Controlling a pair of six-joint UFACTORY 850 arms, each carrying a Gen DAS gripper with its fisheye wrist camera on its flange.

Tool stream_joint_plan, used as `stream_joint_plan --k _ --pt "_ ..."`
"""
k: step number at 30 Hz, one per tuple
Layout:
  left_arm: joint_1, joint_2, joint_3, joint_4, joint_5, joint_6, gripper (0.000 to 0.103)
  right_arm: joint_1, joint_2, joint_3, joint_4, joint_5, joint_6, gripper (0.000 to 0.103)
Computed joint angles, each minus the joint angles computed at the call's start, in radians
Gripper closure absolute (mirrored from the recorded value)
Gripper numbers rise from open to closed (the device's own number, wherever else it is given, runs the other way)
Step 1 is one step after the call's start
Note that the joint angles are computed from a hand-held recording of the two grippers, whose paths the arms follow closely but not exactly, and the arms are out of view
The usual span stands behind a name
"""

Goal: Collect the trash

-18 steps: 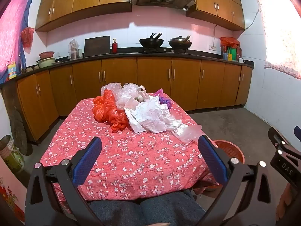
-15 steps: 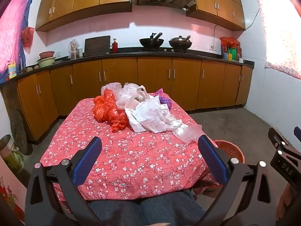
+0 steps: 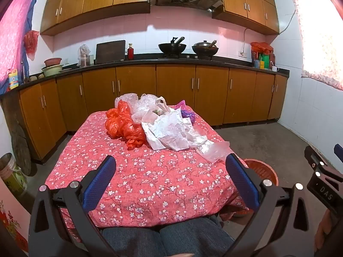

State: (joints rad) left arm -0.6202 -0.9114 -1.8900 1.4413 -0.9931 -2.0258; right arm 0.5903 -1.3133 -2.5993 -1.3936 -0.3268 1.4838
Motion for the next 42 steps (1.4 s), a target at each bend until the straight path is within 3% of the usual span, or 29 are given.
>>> stream_joint_plan --k 42 --pt "0.001 0.002 0.001 -0.006 0.006 -0.001 0.002 0.004 -0.057 -0.105 0.149 -0.017 -0.155 0.004"
